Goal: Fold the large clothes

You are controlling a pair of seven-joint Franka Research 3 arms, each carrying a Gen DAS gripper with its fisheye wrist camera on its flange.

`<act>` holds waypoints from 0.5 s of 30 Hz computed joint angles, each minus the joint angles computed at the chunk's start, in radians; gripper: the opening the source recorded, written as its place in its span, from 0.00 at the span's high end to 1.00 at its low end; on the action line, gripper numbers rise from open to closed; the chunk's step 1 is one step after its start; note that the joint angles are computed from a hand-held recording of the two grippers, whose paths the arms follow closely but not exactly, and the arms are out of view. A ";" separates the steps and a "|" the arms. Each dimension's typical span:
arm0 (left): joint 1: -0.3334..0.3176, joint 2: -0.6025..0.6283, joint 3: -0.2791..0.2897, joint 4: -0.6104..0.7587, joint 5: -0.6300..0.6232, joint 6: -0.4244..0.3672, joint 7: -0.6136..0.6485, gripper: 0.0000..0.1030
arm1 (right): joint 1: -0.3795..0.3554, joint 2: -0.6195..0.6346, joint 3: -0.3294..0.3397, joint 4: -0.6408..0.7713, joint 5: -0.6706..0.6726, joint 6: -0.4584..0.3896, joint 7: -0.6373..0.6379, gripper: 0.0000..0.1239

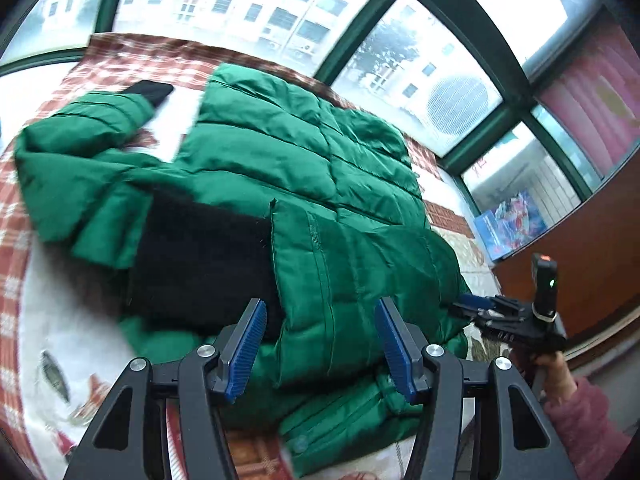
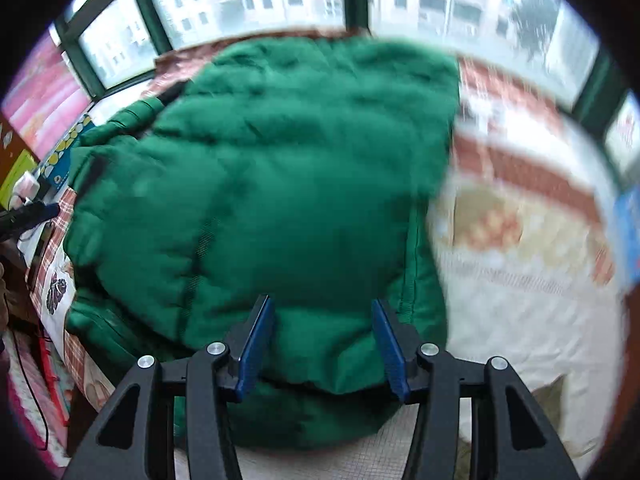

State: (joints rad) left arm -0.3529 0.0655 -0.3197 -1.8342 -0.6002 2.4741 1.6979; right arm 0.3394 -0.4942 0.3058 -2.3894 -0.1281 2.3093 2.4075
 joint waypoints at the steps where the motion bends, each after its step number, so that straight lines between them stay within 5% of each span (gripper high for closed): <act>1: -0.006 0.021 -0.003 0.019 0.021 -0.010 -0.014 0.41 | -0.003 -0.007 0.008 -0.018 -0.008 0.010 0.013 0.55; 7: -0.018 0.143 -0.022 0.109 0.172 -0.033 -0.105 0.42 | 0.001 -0.013 0.011 0.062 -0.052 -0.056 0.012 0.55; 15: 0.073 0.132 -0.044 0.122 0.035 -0.092 -0.016 0.42 | -0.012 0.089 -0.018 0.043 -0.026 0.019 0.014 0.53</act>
